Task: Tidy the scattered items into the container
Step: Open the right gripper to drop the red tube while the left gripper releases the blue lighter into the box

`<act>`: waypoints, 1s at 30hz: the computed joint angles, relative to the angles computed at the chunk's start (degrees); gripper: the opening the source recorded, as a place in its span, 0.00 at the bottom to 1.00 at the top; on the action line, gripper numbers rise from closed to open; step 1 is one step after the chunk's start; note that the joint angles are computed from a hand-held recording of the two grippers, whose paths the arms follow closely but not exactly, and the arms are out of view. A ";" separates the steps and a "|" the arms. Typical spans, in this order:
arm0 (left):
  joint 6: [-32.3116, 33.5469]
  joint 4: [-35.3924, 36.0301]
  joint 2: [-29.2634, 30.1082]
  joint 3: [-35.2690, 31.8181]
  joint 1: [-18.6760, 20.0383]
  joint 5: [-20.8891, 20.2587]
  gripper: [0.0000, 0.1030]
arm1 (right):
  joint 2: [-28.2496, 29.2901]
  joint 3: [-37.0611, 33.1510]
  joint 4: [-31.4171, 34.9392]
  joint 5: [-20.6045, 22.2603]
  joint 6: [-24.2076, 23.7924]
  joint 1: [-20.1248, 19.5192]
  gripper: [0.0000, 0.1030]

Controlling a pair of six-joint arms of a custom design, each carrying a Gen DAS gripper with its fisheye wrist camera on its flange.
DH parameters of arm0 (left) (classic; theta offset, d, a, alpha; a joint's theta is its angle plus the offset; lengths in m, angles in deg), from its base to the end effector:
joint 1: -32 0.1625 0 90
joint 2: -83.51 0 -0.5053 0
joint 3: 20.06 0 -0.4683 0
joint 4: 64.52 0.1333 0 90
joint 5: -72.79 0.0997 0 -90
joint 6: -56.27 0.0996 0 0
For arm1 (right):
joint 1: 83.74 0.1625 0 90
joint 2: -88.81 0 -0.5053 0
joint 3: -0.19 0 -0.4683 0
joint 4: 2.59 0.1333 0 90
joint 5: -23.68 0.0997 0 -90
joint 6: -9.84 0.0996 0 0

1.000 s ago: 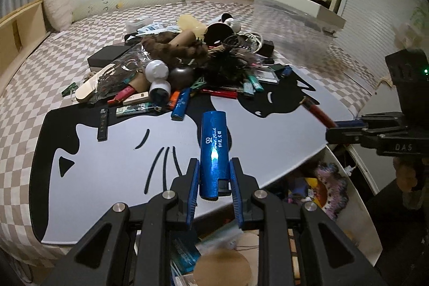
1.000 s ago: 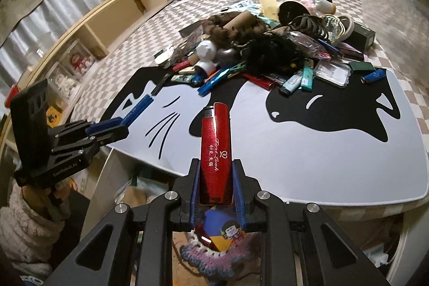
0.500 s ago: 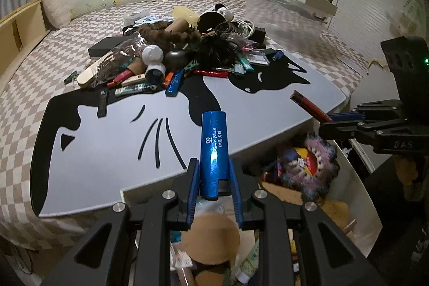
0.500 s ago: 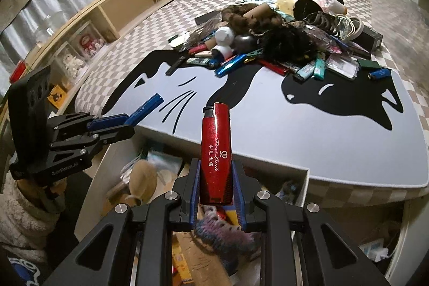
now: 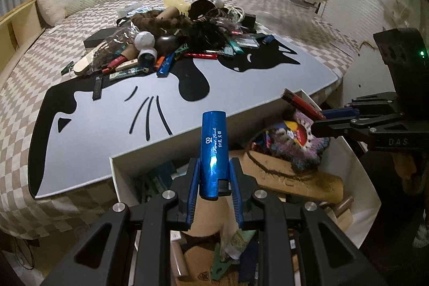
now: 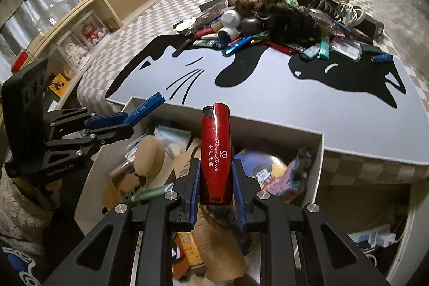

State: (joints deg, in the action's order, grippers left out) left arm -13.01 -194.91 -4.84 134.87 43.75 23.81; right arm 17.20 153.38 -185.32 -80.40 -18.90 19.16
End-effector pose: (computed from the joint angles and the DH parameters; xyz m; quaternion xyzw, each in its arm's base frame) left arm -0.2111 -0.2468 0.1264 0.1505 0.9033 -0.2683 0.2992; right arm 0.1832 -0.3114 0.1032 0.3400 -0.9275 0.0787 0.1341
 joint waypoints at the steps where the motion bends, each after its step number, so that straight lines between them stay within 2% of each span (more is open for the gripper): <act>1: -0.14 -0.20 0.14 0.13 -0.22 -0.45 0.22 | -0.11 0.24 0.18 0.21 0.16 -0.23 0.23; 4: -0.59 -0.97 0.74 0.50 -0.91 -1.80 0.22 | -0.66 0.86 1.65 1.28 0.68 -0.99 0.23; 17: -2.62 -2.58 2.24 1.20 -5.02 -6.80 0.22 | -2.63 3.69 6.55 2.01 -0.90 0.15 0.23; 24: -4.25 -1.76 1.77 1.58 -7.79 -10.43 0.22 | -3.96 4.48 11.72 0.04 -0.84 1.41 0.23; 30: -4.51 -3.94 3.26 2.18 -9.27 -13.28 0.22 | -3.70 4.81 13.38 -0.66 -0.46 1.90 0.23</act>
State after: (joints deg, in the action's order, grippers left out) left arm -17.52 -198.85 -1.58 137.04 34.48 10.52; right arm 13.49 158.19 -171.94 -81.06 -19.36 21.06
